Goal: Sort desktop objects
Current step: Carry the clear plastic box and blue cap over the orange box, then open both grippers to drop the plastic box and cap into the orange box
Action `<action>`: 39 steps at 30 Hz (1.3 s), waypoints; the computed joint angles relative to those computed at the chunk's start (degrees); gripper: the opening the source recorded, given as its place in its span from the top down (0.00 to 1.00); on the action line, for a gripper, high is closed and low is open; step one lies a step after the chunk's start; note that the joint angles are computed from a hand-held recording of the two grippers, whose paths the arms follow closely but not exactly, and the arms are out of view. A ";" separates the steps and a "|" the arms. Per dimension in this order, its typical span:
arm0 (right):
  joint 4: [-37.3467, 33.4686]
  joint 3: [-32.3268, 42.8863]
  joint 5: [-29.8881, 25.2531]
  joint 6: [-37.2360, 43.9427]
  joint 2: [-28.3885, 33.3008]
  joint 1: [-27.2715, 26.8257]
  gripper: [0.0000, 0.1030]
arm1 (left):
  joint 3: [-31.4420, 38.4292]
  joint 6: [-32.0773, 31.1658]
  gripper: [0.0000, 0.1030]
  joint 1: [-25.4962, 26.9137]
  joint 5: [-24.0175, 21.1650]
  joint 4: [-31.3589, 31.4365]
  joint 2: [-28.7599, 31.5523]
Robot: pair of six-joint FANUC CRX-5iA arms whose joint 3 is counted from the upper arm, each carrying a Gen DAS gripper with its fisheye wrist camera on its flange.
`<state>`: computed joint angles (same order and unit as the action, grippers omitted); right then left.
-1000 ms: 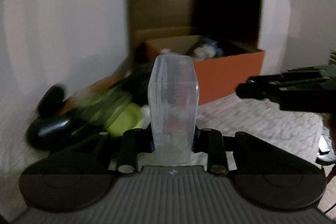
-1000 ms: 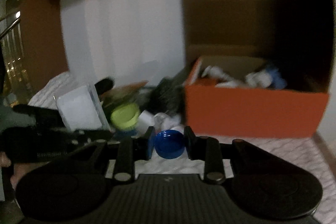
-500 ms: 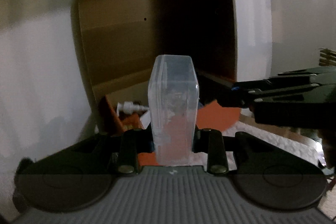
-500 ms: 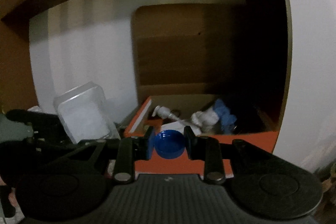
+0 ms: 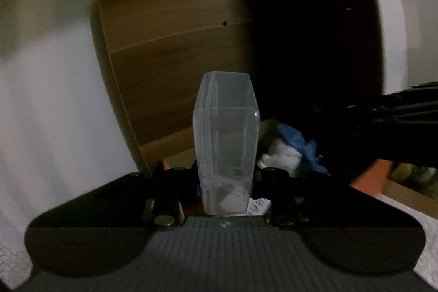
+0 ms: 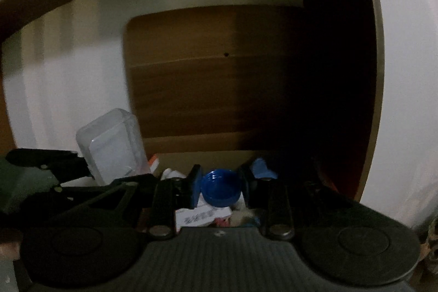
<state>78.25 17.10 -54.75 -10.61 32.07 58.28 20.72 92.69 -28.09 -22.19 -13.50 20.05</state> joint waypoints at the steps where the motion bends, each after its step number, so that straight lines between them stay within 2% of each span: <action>1: -0.70 1.09 -0.26 1.11 0.64 -0.30 0.73 | 1.80 2.98 0.71 -0.43 -0.92 -2.88 0.98; 5: -3.38 4.63 -0.17 4.42 2.86 -1.67 0.73 | 7.81 10.71 0.71 -1.68 -5.38 -10.40 4.79; 9: -6.61 8.86 -0.59 7.72 5.66 -2.89 0.73 | 11.96 14.75 0.71 -1.74 -8.93 -12.36 7.82; 12: -8.93 11.70 -0.40 10.74 7.58 -3.48 0.73 | 14.86 18.99 0.71 -2.95 -12.45 -16.10 9.14; 21: -14.53 22.90 -4.02 17.96 14.25 -4.09 0.73 | 21.40 20.58 0.71 -2.62 -18.17 -15.52 13.39; 24: -16.15 25.86 -4.80 19.74 15.76 -4.17 0.73 | 21.62 20.68 0.71 -2.01 -18.54 -13.73 13.61; 35: -18.84 30.76 -6.10 23.27 18.47 -4.17 0.73 | 23.41 21.66 0.71 -2.42 -19.84 -14.88 14.82; 36: -19.07 31.15 -6.03 23.87 18.68 -4.18 0.73 | 23.29 22.89 0.69 -2.65 -19.76 -15.90 14.68; 38: -18.84 31.80 -6.29 24.86 19.17 -4.18 0.71 | 24.85 24.22 0.51 -2.95 -20.60 -17.72 15.22; 39: -18.80 31.79 -6.22 24.97 19.20 -4.25 0.66 | 25.31 25.35 0.41 -3.44 -21.26 -19.41 15.32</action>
